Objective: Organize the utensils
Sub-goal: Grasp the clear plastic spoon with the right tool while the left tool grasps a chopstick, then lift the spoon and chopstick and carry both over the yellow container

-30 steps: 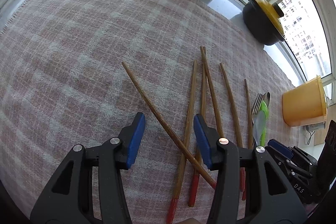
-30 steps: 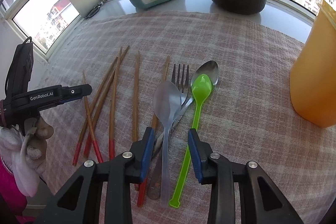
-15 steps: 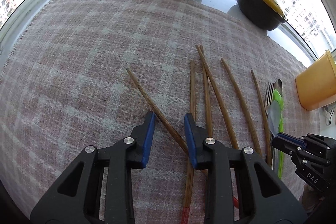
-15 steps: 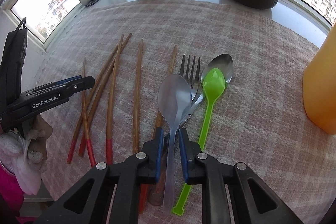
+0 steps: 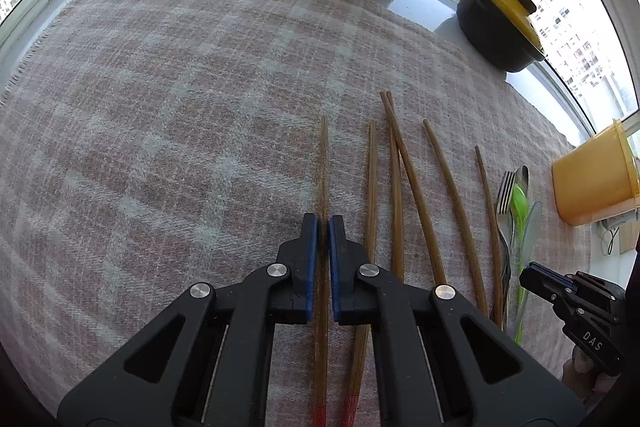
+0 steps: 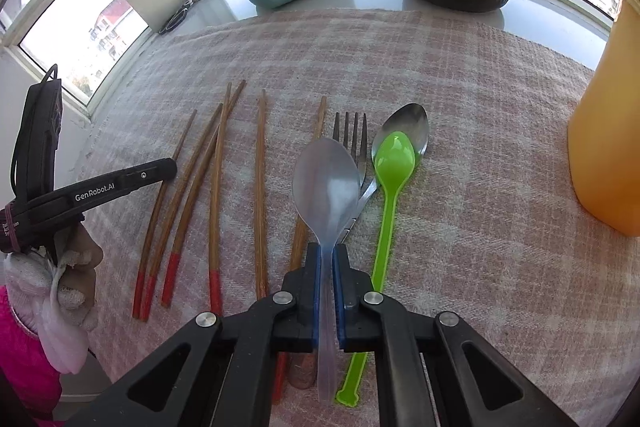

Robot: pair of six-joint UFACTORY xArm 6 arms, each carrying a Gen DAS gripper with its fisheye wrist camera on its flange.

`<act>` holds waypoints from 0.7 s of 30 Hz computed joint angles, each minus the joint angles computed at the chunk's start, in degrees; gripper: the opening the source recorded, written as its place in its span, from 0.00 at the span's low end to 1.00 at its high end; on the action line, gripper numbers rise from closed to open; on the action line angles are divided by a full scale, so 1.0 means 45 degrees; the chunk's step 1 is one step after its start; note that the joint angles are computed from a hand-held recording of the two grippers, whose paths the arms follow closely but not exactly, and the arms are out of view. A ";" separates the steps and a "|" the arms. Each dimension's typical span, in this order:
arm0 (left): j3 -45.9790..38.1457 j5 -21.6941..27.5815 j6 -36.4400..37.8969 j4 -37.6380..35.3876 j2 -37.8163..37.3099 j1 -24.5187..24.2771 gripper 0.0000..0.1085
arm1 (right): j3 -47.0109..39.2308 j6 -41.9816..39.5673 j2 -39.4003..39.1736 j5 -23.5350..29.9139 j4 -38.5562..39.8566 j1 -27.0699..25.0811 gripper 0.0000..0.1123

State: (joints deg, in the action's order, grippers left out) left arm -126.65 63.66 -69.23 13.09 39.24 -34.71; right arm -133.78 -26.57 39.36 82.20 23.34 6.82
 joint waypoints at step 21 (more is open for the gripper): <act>0.2789 -0.1549 -0.1738 0.1832 -0.2475 -0.0607 0.03 | 0.3615 -0.0706 -0.2626 -0.2651 0.0430 -0.0218 0.02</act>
